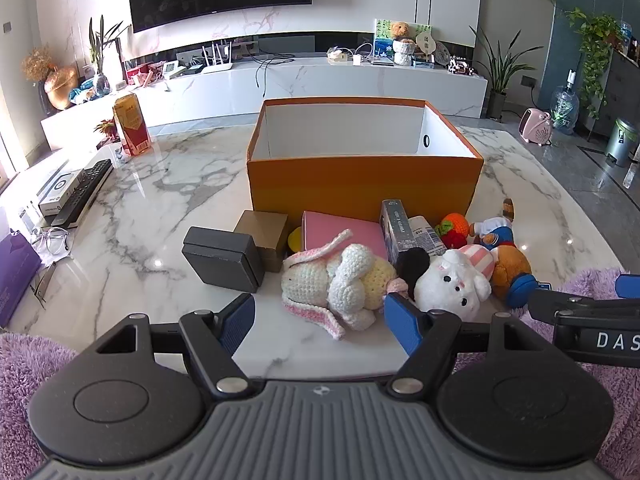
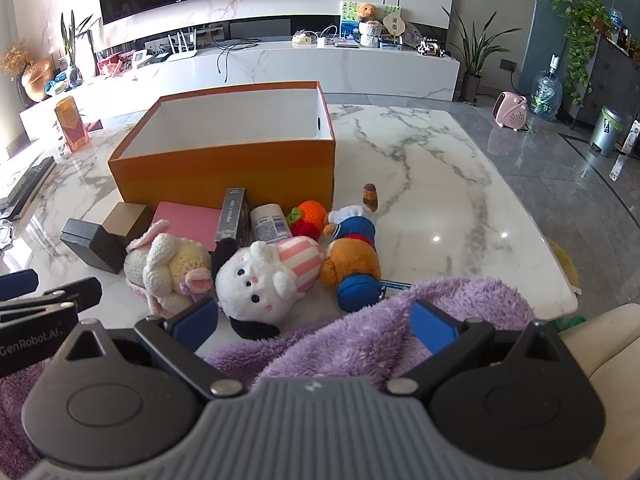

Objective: Organize objects
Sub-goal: 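Grasp the crocheted bunny with the left tool while the right tool grasps the striped-hat white plush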

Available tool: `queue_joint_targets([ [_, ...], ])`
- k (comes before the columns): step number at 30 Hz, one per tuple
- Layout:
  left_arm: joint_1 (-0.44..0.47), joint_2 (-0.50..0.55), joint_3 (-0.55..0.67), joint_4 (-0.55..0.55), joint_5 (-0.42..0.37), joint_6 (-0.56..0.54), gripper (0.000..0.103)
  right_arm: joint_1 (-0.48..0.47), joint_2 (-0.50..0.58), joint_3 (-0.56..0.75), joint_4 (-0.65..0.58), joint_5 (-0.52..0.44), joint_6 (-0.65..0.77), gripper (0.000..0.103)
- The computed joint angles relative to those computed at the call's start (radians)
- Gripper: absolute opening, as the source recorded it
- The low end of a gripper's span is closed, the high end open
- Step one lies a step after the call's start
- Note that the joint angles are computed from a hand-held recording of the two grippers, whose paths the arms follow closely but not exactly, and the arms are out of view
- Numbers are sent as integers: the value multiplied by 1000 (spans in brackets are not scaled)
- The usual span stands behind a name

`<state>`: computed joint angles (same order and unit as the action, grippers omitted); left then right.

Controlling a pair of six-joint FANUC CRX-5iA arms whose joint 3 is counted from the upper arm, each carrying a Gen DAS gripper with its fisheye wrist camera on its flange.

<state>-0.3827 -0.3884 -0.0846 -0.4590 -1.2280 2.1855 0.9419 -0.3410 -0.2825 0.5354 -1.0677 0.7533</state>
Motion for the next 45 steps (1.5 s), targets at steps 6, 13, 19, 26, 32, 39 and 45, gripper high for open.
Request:
queue_joint_targets([
  [6, 0, -1, 0, 1, -1, 1, 85, 0, 2, 4, -6, -3, 5, 102],
  [13, 16, -4, -7, 23, 11, -17, 85, -10, 5, 13, -34, 6, 32, 102],
  [19, 69, -11, -36, 109, 67, -103, 71, -41, 16, 27, -88, 20, 64, 95],
  [26, 144, -1, -72, 211, 138, -130, 62, -120, 66, 103, -257, 26, 146, 71],
  [32, 183, 43, -67, 243, 162, -143, 61, -172, 143, 180, -371, 28, 193, 67],
  [39, 217, 113, -39, 249, 175, -110, 61, -236, 243, 268, -460, 5, 187, 72],
  [45, 206, 185, -3, 233, 196, -119, 57, -265, 299, 316, -510, -9, 198, 83],
])
